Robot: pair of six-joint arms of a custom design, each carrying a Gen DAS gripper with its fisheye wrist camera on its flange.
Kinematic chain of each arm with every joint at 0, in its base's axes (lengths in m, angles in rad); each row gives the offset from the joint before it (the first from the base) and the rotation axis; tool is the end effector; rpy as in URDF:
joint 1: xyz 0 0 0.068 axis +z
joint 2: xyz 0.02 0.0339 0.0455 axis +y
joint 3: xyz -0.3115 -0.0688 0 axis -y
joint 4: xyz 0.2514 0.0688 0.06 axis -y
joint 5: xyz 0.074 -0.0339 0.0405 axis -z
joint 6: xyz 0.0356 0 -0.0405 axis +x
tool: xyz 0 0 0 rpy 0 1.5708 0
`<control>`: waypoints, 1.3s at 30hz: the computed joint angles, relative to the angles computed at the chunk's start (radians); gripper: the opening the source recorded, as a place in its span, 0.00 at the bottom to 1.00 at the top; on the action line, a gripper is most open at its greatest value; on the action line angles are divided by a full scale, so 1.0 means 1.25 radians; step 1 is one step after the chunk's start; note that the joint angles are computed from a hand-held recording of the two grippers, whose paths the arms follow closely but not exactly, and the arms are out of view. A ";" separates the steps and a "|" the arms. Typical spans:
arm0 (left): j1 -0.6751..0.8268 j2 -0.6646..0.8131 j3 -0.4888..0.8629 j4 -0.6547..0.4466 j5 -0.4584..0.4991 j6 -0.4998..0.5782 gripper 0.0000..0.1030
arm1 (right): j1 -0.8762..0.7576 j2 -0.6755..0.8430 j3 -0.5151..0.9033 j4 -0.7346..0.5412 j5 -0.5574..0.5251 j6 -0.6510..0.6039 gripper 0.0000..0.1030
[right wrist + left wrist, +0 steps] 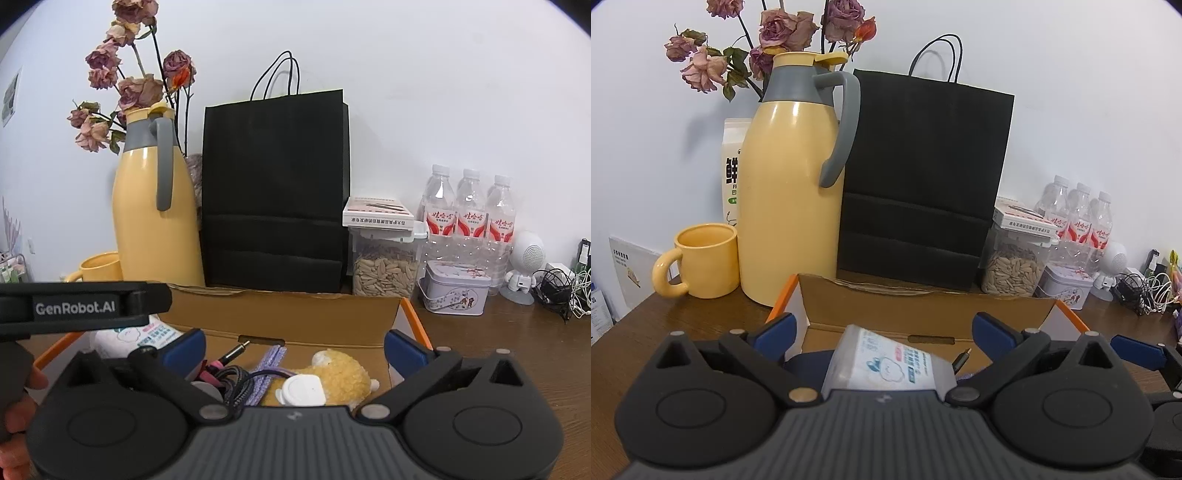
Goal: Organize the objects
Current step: 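Carry the wipes container and white cap over the box with both tools, then open both tools to drop the wipes container and cap into the box, then withdraw both tools from the box back over the table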
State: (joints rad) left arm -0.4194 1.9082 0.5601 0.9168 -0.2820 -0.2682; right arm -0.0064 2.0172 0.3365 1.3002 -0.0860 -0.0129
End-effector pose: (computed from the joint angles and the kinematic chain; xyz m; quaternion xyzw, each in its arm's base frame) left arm 0.3104 -0.1276 0.1303 -0.0126 0.8370 -0.0686 0.5427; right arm 0.2882 0.0012 0.0974 -0.0268 0.8272 0.0302 0.5604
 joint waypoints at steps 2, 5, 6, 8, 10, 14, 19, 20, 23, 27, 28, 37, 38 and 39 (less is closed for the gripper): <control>-0.001 -0.002 0.000 -0.004 0.001 -0.001 1.00 | 0.000 -0.003 0.001 -0.007 -0.004 -0.002 1.00; -0.002 -0.002 -0.002 -0.001 0.000 0.000 1.00 | 0.002 -0.005 0.001 -0.009 -0.002 -0.004 1.00; -0.002 -0.002 -0.002 -0.001 0.000 0.000 1.00 | 0.002 -0.005 0.000 -0.009 -0.002 -0.004 1.00; -0.001 -0.004 -0.001 -0.006 0.004 0.003 1.00 | 0.003 -0.006 0.000 -0.008 -0.001 -0.004 1.00; -0.003 -0.007 -0.003 -0.008 0.006 0.005 1.00 | 0.004 -0.008 0.000 -0.010 0.002 -0.004 1.00; -0.005 -0.019 -0.006 -0.021 0.009 0.010 1.00 | 0.004 -0.014 -0.002 -0.012 0.000 -0.002 1.00; -0.001 -0.054 -0.022 -0.040 0.033 0.026 1.00 | 0.000 -0.043 -0.021 -0.015 -0.007 -0.004 1.00; 0.001 -0.062 -0.027 -0.042 0.040 0.029 1.00 | -0.002 -0.051 -0.028 -0.012 -0.009 -0.004 1.00; 0.003 -0.087 -0.049 -0.040 0.045 0.038 1.00 | -0.007 -0.080 -0.051 -0.008 -0.016 -0.005 1.00; 0.001 -0.122 -0.081 -0.041 0.036 0.040 1.00 | -0.008 -0.111 -0.085 -0.001 -0.019 -0.011 1.00; 0.001 -0.131 -0.092 -0.038 0.037 0.043 1.00 | -0.007 -0.116 -0.094 0.003 -0.019 -0.013 1.00; -0.002 -0.234 -0.204 -0.012 0.032 0.042 1.00 | 0.008 -0.134 -0.212 0.088 0.000 -0.022 1.00; -0.002 -0.249 -0.219 -0.013 0.031 0.041 1.00 | 0.008 -0.133 -0.227 0.100 -0.002 -0.023 1.00; 0.002 -0.265 -0.234 -0.014 0.035 0.042 1.00 | 0.008 -0.132 -0.241 0.111 -0.002 -0.024 1.00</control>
State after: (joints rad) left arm -0.4174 1.5774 0.2675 0.8988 -0.2380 -0.2158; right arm 0.0038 1.8529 0.0355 1.4393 -0.0891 -0.0429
